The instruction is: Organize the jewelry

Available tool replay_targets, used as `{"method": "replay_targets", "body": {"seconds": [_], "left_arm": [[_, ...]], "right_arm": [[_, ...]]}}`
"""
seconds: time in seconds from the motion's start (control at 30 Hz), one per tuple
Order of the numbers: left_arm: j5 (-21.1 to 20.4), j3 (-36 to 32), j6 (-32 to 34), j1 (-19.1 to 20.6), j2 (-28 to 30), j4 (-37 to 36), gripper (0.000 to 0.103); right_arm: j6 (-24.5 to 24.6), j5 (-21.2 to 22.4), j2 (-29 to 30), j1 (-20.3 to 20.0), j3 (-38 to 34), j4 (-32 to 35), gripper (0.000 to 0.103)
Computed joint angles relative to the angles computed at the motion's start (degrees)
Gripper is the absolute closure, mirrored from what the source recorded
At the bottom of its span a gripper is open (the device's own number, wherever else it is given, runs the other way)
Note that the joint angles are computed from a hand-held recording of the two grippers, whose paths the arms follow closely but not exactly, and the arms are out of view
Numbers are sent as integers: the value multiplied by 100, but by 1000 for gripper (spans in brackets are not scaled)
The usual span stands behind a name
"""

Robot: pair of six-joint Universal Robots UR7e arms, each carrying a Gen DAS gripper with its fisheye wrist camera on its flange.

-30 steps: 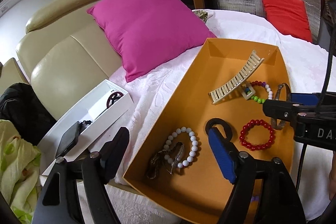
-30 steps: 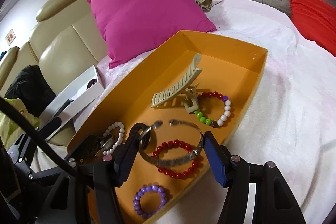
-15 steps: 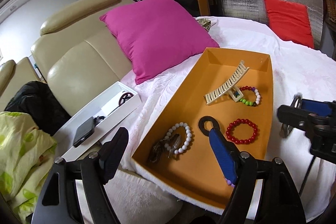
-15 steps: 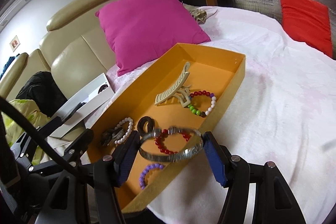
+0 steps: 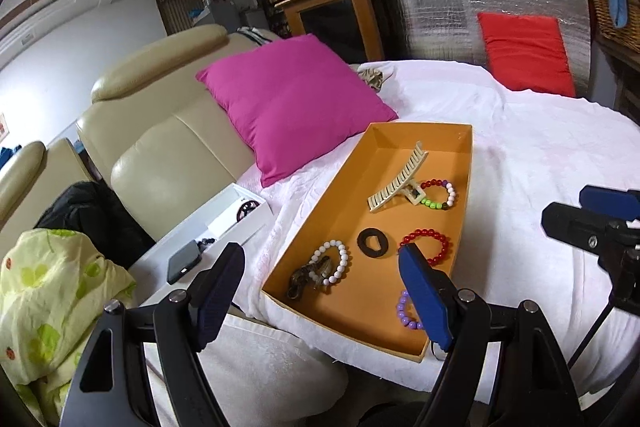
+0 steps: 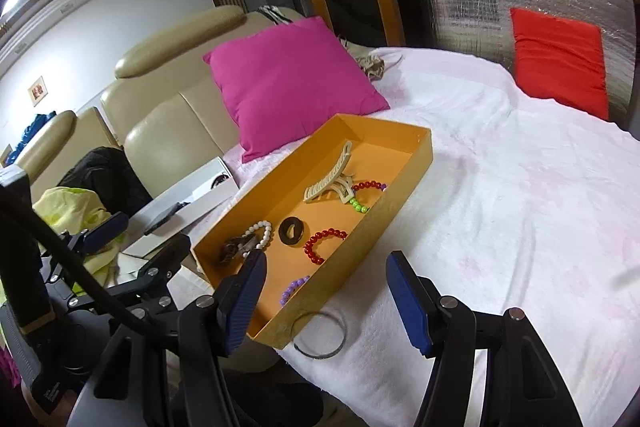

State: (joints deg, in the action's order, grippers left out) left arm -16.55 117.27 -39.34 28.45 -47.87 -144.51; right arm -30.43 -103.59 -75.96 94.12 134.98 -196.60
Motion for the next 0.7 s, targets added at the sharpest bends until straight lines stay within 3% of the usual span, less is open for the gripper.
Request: {"method": "replay_targets", "body": {"seconds": [0.2, 0.37, 0.43, 0.53, 0.7], "left_arm": [[193, 56, -388, 89, -76, 622, 18], [228, 56, -715, 255, -157, 1070, 18], [234, 123, -702, 292, -196, 1003, 18], [256, 194, -534, 319, -222, 828, 18], [179, 158, 389, 374, -60, -133, 18]], "right_arm": [[-252, 44, -41, -247, 88, 106, 37], [-540, 25, 402, -894, 94, 469, 46], [-658, -115, 601, -1104, 56, 629, 60], [-403, 170, 536, -1515, 82, 796, 60], [-581, 454, 136, -1751, 202, 682, 60]]}}
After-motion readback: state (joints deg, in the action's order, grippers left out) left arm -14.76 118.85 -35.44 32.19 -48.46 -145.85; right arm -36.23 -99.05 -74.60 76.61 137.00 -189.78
